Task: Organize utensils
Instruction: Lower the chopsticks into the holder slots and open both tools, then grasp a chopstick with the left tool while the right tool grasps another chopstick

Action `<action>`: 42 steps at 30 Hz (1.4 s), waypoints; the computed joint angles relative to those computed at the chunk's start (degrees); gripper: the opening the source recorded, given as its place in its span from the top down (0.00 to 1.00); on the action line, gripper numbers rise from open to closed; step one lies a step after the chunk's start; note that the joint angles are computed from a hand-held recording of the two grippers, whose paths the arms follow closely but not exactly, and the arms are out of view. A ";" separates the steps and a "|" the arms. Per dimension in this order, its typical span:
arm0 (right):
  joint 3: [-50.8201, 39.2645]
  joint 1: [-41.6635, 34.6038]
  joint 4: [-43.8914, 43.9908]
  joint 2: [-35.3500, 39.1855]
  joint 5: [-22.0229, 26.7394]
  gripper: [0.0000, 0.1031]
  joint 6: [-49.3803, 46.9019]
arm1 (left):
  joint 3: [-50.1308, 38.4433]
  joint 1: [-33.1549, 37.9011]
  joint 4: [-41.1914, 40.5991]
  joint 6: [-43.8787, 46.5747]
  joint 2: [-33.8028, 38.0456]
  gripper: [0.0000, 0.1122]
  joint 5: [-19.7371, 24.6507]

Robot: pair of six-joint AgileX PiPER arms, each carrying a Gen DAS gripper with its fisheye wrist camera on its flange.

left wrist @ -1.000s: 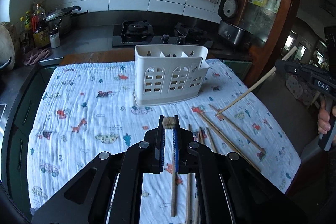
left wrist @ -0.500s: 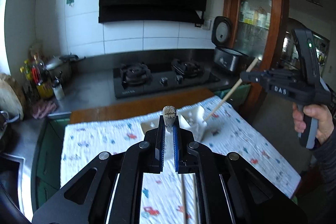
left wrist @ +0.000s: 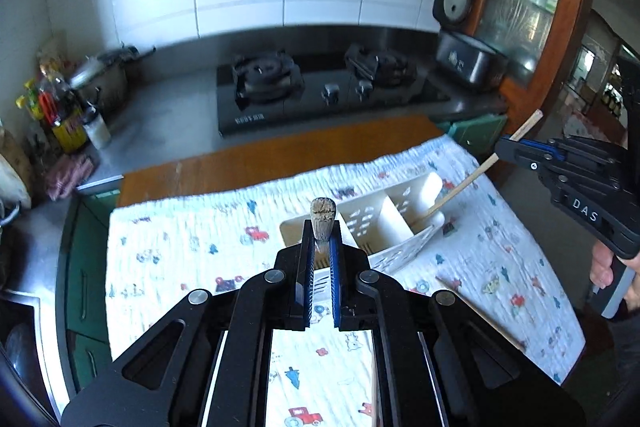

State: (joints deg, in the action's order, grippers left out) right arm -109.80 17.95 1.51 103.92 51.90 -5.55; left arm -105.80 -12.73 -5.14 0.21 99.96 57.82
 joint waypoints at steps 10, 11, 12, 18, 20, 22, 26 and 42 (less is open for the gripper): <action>-1.51 0.27 -0.72 3.12 0.08 0.93 1.25 | -4.95 0.85 -0.96 -0.91 7.17 0.94 3.14; -1.51 0.15 -0.31 3.23 0.12 0.93 1.02 | -4.77 0.90 -0.98 -1.08 7.29 0.94 2.96; -1.45 0.01 -0.08 3.28 -0.02 0.93 1.05 | -3.95 1.13 -1.93 -0.43 6.97 0.94 2.23; 1.48 -0.96 1.83 0.84 -3.03 0.83 0.02 | -1.11 1.57 -3.49 0.01 4.87 0.85 -0.53; 2.40 -0.89 1.36 -0.34 -3.62 0.76 0.05 | 0.65 1.69 -3.69 -0.15 3.06 0.74 -2.01; 4.53 -0.81 0.78 -2.63 -5.08 0.71 -0.12 | 2.84 1.94 -4.43 0.11 0.55 0.72 -3.65; 11.25 -0.40 -1.52 -9.10 -8.20 0.63 0.24 | 9.42 1.89 -4.71 -0.53 -6.42 0.71 -7.34; 64.10 -2.81 12.55 -43.21 -23.12 0.60 -11.71 | 52.82 -10.80 12.55 -21.08 -38.01 0.66 -24.86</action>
